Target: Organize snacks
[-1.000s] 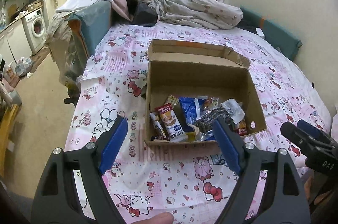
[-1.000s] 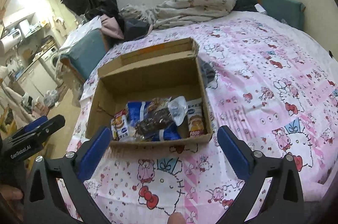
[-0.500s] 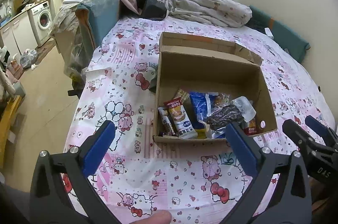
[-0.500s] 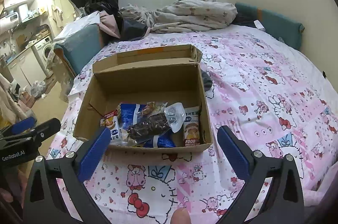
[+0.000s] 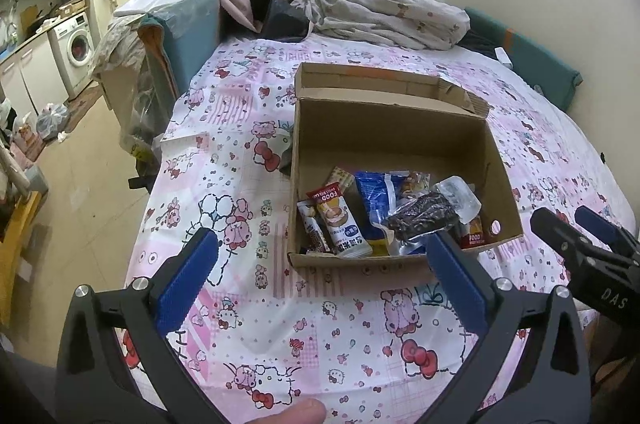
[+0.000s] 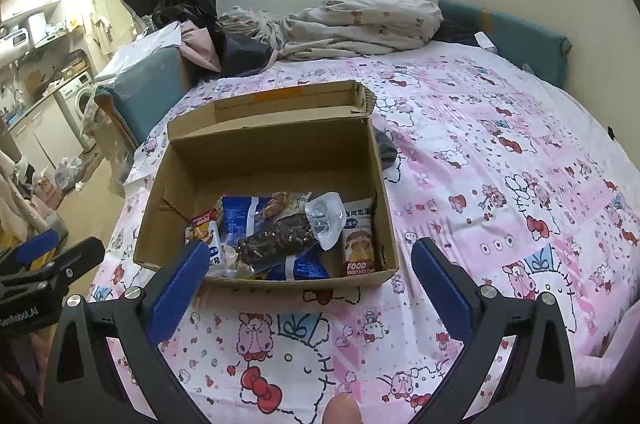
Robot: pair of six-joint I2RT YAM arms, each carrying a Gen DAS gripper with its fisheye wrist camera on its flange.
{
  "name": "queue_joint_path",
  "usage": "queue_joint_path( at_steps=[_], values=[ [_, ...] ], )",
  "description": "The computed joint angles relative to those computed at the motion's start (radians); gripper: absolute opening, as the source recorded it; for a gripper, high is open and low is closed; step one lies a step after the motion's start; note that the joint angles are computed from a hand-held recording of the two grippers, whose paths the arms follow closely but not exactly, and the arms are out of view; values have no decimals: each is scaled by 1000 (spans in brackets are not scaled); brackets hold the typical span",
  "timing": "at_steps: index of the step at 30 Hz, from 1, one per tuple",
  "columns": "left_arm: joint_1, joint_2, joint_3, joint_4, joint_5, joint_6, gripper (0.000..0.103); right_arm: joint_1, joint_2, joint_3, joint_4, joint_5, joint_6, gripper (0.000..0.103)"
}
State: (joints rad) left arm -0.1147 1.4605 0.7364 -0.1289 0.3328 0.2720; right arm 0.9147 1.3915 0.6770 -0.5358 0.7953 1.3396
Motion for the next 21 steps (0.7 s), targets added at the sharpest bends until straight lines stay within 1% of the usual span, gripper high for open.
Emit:
queue_joint_path(
  at_steps=[14, 21],
  values=[
    [2, -4, -6, 8, 9, -6, 103, 5, -2, -3, -5, -5, 16, 103],
    [1, -17, -12, 15, 10, -7, 103, 8, -9, -5, 3, 2, -1, 103]
  ],
)
